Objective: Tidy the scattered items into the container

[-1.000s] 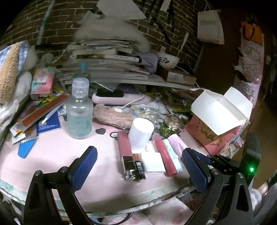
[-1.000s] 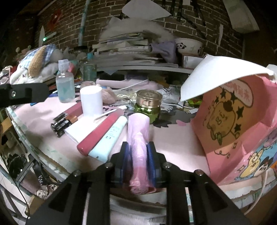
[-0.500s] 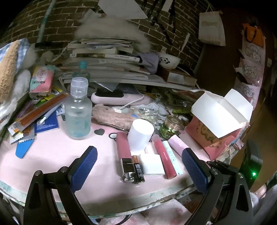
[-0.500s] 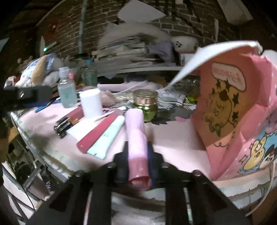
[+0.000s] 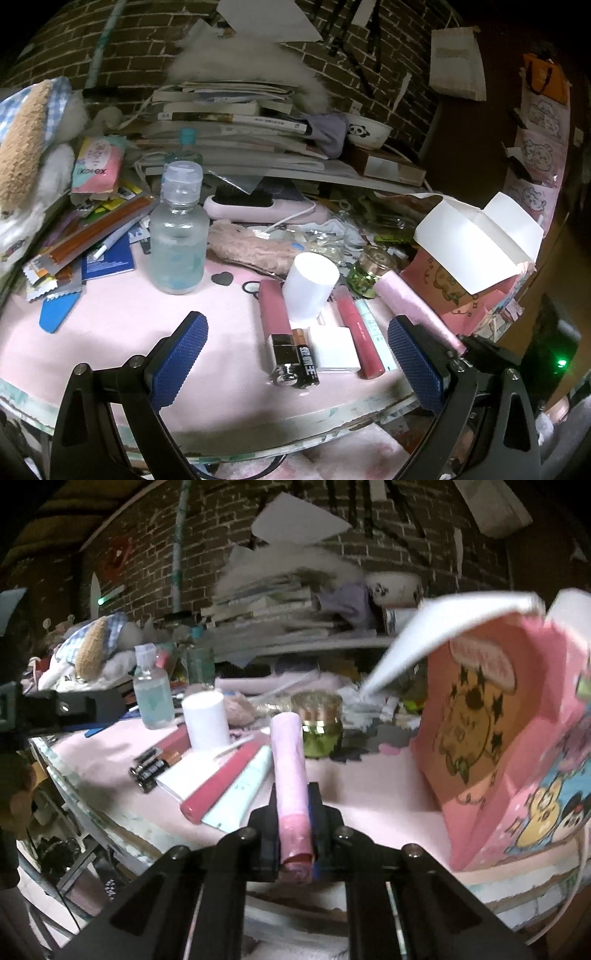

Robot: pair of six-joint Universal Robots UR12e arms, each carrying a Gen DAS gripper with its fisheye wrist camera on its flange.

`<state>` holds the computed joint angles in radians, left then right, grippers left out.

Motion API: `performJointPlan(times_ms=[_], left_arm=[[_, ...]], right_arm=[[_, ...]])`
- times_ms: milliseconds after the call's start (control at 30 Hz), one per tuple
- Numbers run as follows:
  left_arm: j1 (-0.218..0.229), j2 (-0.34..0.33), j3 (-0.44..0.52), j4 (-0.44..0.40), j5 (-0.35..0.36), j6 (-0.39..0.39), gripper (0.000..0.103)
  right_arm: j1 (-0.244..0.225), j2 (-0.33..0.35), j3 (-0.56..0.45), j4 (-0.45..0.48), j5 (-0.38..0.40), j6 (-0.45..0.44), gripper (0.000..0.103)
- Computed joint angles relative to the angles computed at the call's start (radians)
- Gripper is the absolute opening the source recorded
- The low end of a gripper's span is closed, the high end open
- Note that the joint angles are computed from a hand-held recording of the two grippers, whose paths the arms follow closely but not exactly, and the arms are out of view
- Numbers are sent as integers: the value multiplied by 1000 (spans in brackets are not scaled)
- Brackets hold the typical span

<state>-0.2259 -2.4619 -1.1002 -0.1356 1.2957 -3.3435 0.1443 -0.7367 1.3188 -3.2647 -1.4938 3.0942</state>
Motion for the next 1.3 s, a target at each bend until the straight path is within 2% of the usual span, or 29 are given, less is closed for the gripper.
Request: performJointPlan(times_ms=[100, 400, 567, 700, 833, 1000, 1233, 1300], left_arm=[[2, 4, -9, 8, 0, -4, 98], [6, 7, -16, 26, -14, -12, 98], [6, 4, -11, 28, -23, -12, 98], [5, -1, -3, 21, -31, -14, 98], [3, -4, 3, 18, -41, -10, 98], [2, -8, 9, 11, -42, -13, 98], [2, -6, 8, 4, -38, -11, 98], [3, -7, 8, 4, -39, -11, 98]], right_arm=[[6, -2, -7, -21, 13, -27, 9], [0, -31, -37, -40, 167, -63, 9], [-20, -64, -57, 5, 135, -75, 9], [-42, -95, -65, 56, 50, -99, 9], [-66, -120, -90, 205, -26, -107, 9], [-92, -122, -162, 479, -91, -140, 9], [-107, -93, -256, 777, -97, -172, 9], [-112, -71, -311, 889, -93, -168, 9]])
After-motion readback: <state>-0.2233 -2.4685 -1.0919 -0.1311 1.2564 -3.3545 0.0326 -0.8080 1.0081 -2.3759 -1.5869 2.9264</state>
